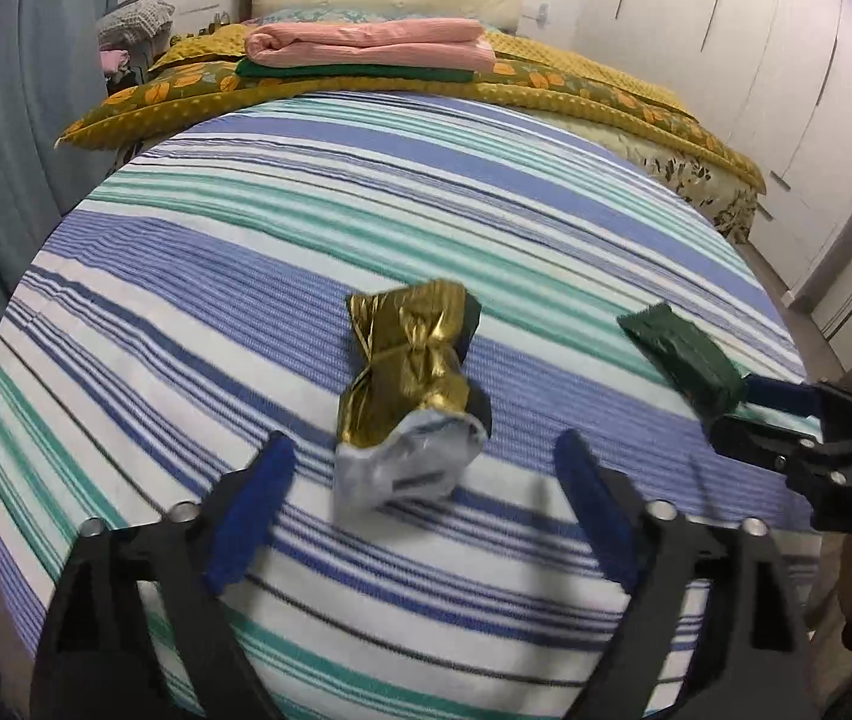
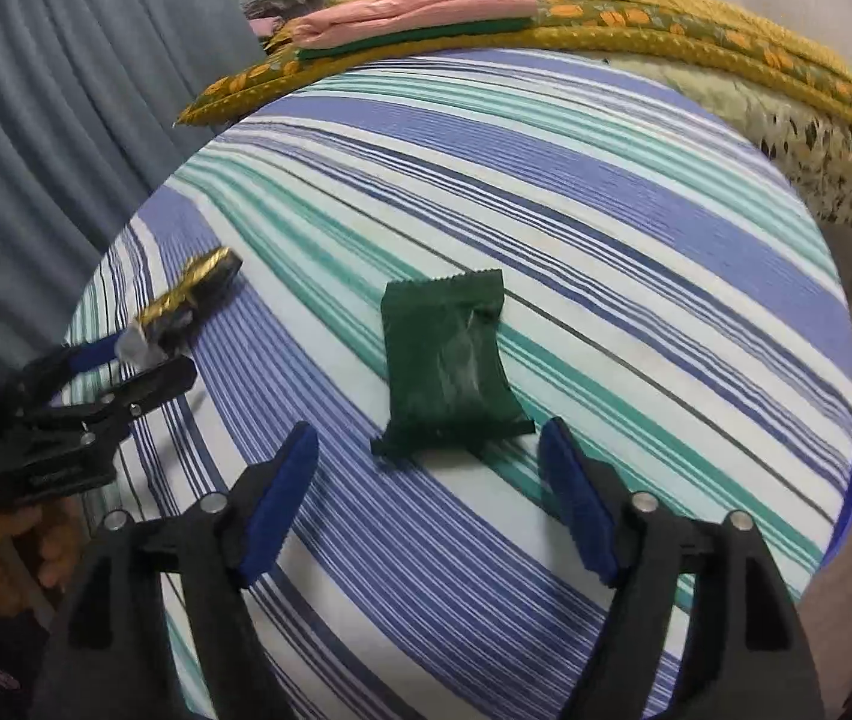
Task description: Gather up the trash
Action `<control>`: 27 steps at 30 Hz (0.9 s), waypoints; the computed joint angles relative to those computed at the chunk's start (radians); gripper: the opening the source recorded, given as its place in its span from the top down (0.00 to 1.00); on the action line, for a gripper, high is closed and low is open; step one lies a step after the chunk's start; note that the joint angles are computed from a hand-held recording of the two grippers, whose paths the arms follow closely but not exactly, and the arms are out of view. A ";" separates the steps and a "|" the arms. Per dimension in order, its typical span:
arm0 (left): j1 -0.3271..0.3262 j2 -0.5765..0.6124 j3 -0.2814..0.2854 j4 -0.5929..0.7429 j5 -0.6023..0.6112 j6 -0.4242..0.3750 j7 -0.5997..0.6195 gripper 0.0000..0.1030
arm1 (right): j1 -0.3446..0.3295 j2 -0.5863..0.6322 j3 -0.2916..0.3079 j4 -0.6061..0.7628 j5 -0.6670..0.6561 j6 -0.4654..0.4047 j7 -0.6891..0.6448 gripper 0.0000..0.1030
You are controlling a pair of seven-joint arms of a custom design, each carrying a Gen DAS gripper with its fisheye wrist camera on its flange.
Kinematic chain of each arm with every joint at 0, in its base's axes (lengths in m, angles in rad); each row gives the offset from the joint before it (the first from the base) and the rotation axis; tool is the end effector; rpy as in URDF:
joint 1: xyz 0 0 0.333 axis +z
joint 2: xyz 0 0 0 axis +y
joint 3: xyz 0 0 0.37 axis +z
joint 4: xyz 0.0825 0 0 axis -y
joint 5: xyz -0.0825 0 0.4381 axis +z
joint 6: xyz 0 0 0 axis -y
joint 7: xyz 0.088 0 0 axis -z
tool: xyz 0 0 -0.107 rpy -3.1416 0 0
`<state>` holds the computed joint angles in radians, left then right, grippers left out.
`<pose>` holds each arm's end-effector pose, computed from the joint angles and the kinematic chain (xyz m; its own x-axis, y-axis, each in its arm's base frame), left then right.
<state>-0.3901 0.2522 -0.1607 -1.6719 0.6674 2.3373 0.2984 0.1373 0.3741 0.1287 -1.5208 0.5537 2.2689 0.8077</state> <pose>0.6384 -0.3665 0.5388 0.3212 -0.9409 0.1075 -0.7275 -0.3178 -0.6080 0.7486 0.2014 0.5247 0.6987 -0.6842 -0.2088 -0.6589 -0.5018 -0.5604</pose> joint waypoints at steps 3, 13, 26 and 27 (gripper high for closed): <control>-0.002 0.005 -0.002 0.009 -0.006 -0.014 0.013 0.12 | 0.007 -0.008 -0.003 -0.017 -0.025 0.028 -0.019 0.27; 0.043 0.008 0.005 0.027 -0.086 0.053 0.086 0.12 | 0.044 0.106 -0.007 0.200 -0.136 -0.117 0.043 0.27; -0.017 0.075 0.025 0.141 -0.038 -0.043 0.151 0.62 | 0.007 0.077 0.007 0.162 -0.107 -0.080 0.018 0.65; -0.027 0.082 0.026 0.157 -0.021 -0.053 0.151 0.62 | -0.001 0.071 0.007 0.157 -0.091 -0.080 0.018 0.65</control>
